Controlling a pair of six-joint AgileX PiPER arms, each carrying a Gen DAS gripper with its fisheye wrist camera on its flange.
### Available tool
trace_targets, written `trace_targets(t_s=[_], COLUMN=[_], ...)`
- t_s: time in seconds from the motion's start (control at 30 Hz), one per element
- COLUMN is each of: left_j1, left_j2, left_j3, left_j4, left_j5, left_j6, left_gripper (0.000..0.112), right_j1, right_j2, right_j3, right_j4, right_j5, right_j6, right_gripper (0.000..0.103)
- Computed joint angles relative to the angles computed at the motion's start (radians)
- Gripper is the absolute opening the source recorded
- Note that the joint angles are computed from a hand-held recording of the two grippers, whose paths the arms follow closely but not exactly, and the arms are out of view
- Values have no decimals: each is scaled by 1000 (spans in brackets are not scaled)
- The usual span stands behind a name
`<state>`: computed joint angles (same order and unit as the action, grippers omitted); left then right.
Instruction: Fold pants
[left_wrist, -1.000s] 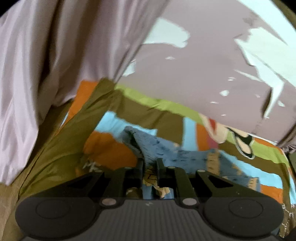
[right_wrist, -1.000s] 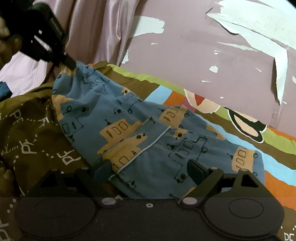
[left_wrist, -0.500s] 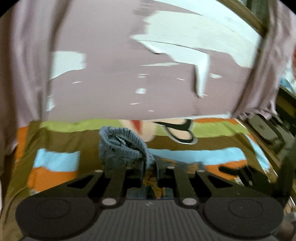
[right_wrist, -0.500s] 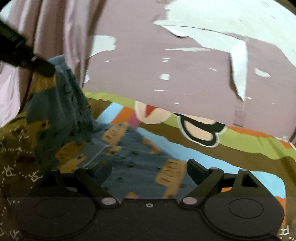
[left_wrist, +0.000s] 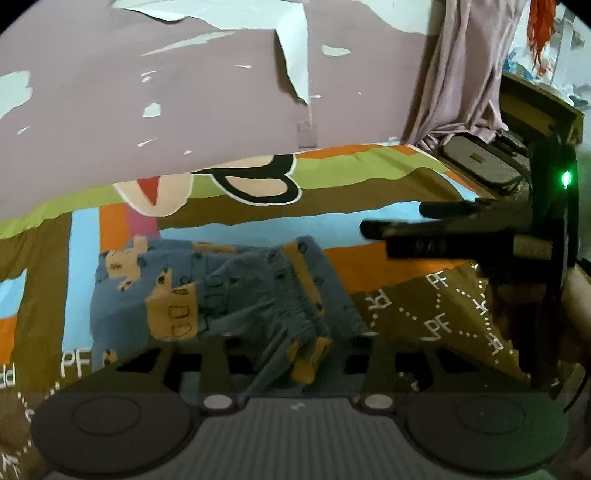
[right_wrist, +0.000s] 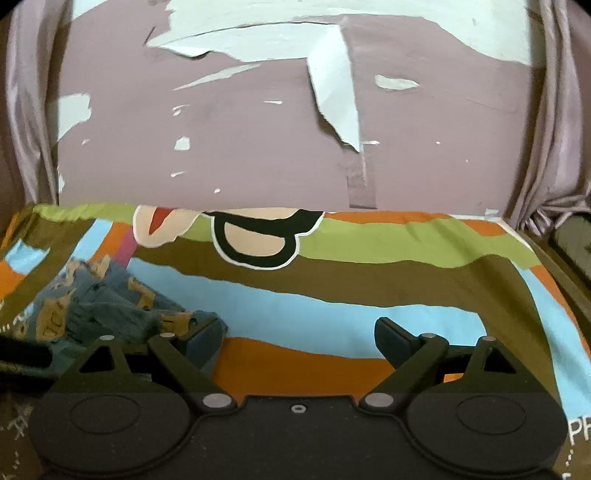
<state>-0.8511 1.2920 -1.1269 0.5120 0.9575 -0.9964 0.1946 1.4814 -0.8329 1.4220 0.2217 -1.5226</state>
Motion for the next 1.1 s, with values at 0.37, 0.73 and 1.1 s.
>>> trace_targets(t_s=[0.37,0.73,1.1], left_j1=[-188,-198,-180], left_j2=[121,163,91], left_j3=[-10,-9,21], left_j4=[229,223,201], left_j5=[193,192,112], left_j6=[-13,25,5], left_gripper=[72,57,2], right_j1=[-6,-13,-44], right_j2=[109,223,217], right_j3=[-66,-132,-112], right_j4=[84,23,89], right_j5=[305,457,487], right_j6=[-47,121,121], right_gripper=[82,41,7])
